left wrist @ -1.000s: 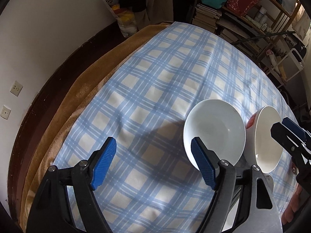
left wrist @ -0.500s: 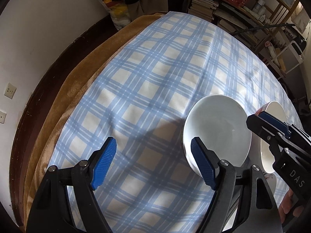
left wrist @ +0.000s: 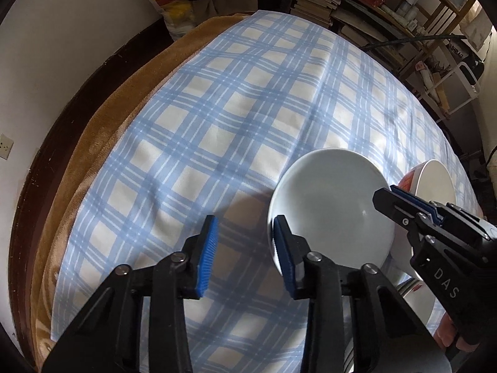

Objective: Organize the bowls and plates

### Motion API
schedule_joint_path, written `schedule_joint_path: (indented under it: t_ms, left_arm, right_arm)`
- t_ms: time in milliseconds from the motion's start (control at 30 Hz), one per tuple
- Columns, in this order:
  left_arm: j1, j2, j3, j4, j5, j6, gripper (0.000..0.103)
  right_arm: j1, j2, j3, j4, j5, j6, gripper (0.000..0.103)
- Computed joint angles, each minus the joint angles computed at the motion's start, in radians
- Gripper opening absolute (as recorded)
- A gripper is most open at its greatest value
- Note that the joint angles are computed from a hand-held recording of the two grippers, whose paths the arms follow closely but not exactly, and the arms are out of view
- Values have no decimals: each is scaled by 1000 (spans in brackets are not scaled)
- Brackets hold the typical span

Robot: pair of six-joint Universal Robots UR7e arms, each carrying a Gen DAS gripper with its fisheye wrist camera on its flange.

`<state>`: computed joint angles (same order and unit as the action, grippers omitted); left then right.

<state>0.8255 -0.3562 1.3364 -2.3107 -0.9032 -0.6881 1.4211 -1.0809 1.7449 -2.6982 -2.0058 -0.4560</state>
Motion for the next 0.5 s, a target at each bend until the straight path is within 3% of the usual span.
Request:
schedule_joint_path:
  t_ms: [133,367,500]
  left_arm:
    - [10,15,-16,-23,-39,40,8]
    - [15,7,1,-81,-69,32,6]
    - [-3,1,7,-58,-42,27,6]
  right_arm:
    - [-5,5,-8,27,3,19,11]
    - [0,12,5,2,-28,31,9]
    - [-7,-9,25,-11,8,40,9]
